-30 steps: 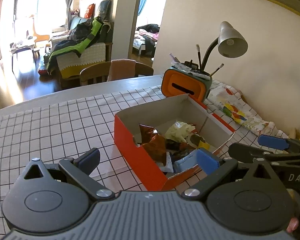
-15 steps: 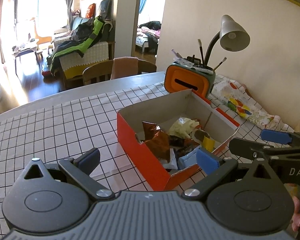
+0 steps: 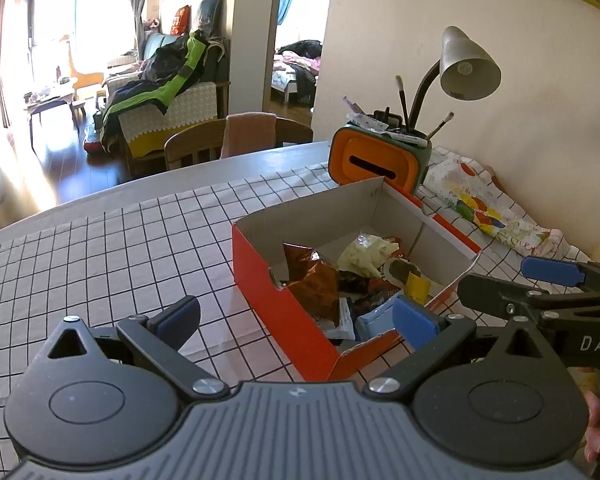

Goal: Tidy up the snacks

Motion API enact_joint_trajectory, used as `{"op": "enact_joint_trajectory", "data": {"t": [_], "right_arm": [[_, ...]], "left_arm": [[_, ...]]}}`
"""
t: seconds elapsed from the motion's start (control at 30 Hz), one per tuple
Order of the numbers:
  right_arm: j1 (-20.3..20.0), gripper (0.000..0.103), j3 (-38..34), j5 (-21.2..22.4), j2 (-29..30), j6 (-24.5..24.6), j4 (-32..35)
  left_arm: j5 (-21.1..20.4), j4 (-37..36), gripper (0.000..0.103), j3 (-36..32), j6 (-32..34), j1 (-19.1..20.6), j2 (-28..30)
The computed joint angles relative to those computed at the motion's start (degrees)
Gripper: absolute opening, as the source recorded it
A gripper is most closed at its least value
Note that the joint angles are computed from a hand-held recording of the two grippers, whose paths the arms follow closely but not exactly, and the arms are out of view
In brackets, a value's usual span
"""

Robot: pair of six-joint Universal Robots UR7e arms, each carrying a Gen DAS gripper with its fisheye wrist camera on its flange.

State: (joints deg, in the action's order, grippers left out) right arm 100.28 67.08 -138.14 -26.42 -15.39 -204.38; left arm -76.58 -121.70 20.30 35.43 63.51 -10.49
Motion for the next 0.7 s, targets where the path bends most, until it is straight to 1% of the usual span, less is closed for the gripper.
{"op": "enact_joint_trajectory", "data": {"t": [0.2, 0.3, 0.53, 0.7], "right_arm": [[-0.16, 0.103, 0.60, 0.34, -0.53, 0.75, 0.68], [-0.37, 0.103, 1.42, 0.78, -1.12, 0.99, 0.67], [-0.86, 0.103, 4.78, 2.01, -3.07, 1.26, -0.36], [-1.24, 0.103, 7.37, 3.23, -4.60, 1.13, -1.54]], "left_arm": [[0.61, 0.85, 0.103, -0.76, -0.54, -0.10, 0.60], [0.80, 0.51, 0.103, -0.12, -0.63, -0.18, 0.43], [1.50, -2.25, 0.103, 5.43, -1.83, -0.76, -1.71], [2.31, -5.82, 0.103, 10.33, -2.48, -1.45, -3.63]]}}
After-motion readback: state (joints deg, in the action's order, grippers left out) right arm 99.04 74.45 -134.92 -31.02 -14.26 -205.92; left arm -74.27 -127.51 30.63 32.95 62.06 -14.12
